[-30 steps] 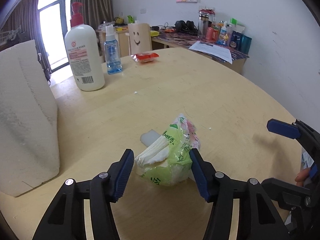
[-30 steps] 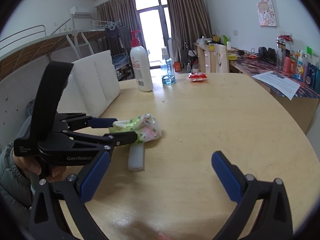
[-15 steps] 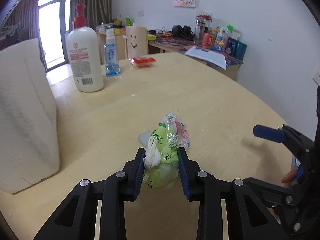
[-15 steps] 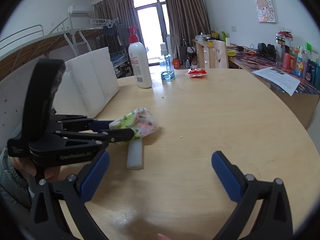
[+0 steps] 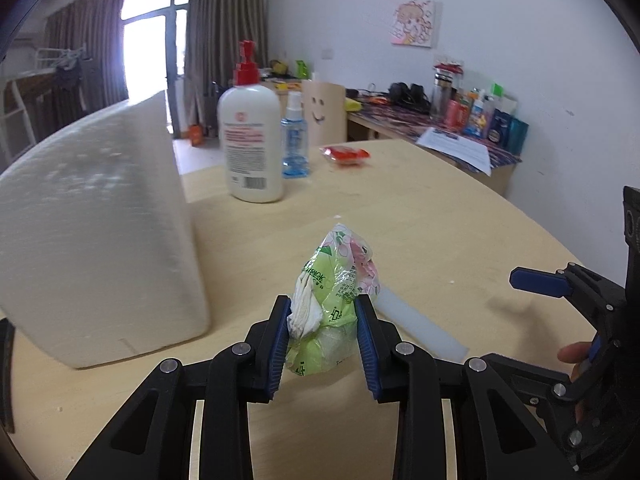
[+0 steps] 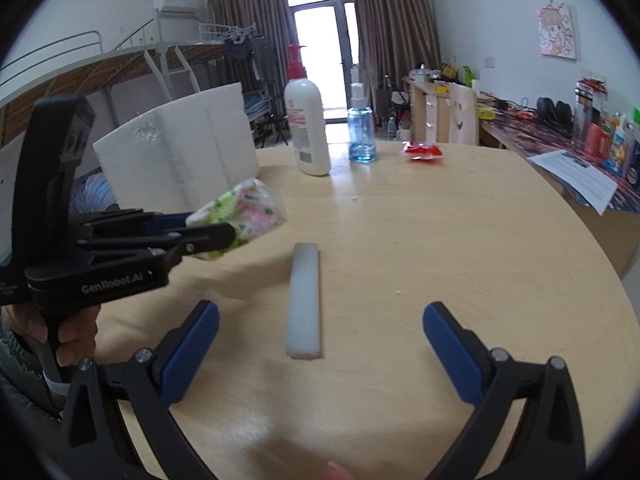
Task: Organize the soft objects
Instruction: 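Grasp the white foam strip with the right tool while the left tool holds the bag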
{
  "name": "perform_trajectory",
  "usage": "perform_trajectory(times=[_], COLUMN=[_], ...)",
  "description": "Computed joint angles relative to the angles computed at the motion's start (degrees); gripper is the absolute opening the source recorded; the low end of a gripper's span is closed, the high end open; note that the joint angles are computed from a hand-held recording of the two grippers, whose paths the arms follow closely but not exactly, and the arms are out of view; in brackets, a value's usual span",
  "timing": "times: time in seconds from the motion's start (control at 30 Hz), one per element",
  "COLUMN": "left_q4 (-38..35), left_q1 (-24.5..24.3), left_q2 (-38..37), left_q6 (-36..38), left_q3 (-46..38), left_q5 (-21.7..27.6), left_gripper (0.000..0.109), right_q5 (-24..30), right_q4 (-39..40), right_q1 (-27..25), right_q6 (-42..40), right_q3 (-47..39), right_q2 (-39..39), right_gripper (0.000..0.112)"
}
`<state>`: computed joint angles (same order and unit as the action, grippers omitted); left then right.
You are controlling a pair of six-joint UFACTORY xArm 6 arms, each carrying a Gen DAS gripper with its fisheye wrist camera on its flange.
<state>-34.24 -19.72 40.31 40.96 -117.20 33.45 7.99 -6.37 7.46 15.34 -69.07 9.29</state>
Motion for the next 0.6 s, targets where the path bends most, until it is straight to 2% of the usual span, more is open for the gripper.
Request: perform_trajectory(times=[0.23, 0.37, 0.53, 0.6], left_q4=[-0.3, -0.2, -0.4, -0.7], left_q1=[1.0, 1.5, 2.0, 2.3], left_q2=[-1.0, -0.7, -0.5, -0.2], left_q6=[0.6, 0.2, 0.0, -0.1], left_q3=[1.7, 1.6, 1.5, 1.2], left_q5=[-1.6, -1.9, -1.8, -1.4], left_gripper=[0.034, 0.034, 0.034, 0.034], right_q5=[4.1, 6.3, 8.3, 9.7], right_q4=[5.5, 5.0, 4.2, 5.3], right_q1=[0.7, 0.9, 0.9, 0.8], right_q6=[-6.0, -6.5, -6.3, -7.2], right_q3=[-5.1, -7.5, -9.6, -10.7], right_q2=[3.4, 5.2, 6.8, 7.6], right_gripper=[0.103, 0.102, 0.096, 0.090])
